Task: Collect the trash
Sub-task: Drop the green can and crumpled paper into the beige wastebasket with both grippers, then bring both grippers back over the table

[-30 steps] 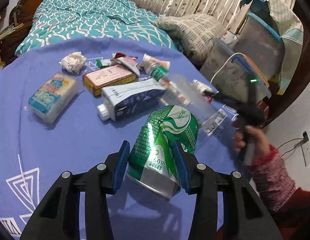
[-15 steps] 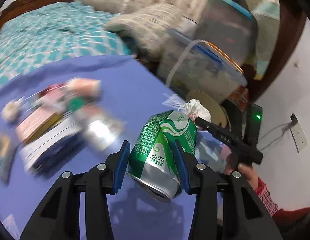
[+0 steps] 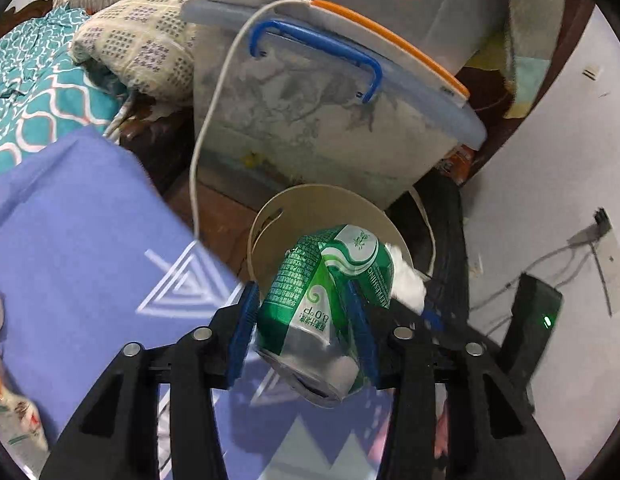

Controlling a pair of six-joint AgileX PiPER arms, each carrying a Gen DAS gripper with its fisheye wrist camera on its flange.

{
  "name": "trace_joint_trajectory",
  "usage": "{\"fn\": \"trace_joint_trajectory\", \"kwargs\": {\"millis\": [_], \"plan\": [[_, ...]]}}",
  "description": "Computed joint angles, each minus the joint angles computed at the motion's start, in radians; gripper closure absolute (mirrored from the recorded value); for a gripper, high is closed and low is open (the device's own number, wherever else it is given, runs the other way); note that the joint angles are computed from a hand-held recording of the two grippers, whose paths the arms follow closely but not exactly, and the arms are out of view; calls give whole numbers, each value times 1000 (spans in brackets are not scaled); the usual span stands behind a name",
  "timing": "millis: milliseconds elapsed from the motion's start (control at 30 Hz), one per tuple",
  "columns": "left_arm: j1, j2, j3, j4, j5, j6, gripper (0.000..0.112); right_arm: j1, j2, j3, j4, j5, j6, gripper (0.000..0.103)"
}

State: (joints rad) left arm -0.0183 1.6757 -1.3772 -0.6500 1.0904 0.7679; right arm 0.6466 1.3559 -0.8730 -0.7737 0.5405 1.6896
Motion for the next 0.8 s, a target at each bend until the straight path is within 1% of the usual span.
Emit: {"fn": "trace_joint_trajectory", "kwargs": {"millis": [33,67,100,133,167,200,233,267,333,367,400,467,500,567,667,800], "plan": [[-26,10,-4,16,-26,-35,53,4,6,-8,4,16,-6,57],[-42,17,-9,34,-36,-63,45,9,10,-13,-13,27,11,29],[-51,20,-7,47,-52,-83,43,26,7,-12,-70,50,67,22],[-49,15,1,45,-54,-80,43,62,2,-6,-148,94,151,21],[-42,11,7,38,-50,-66,43,94,-8,1,-191,134,195,22],[-30,-10,27,35,-51,-44,43,109,-3,-9,-194,153,198,24],[-16,-37,52,36,-58,-21,44,126,1,-17,-197,177,204,28],[8,-68,81,29,-59,17,44,145,2,-22,-210,200,226,29],[74,-129,135,-5,-43,104,44,180,-4,-12,-238,197,291,31],[120,-166,171,-25,-35,158,44,205,3,-18,-247,209,315,32],[196,-214,219,-56,-14,237,44,239,14,-32,-256,234,334,32],[326,-283,287,-87,9,346,44,327,53,-73,-283,287,384,32],[420,-317,325,-104,26,420,44,360,74,-96,-286,299,393,32],[571,-347,366,-122,59,521,44,429,135,-170,-284,326,393,32],[829,-345,394,-138,109,670,44,497,232,-284,-276,322,364,32],[1054,-276,353,-151,124,756,44,554,368,-470,-225,296,267,32]]}}
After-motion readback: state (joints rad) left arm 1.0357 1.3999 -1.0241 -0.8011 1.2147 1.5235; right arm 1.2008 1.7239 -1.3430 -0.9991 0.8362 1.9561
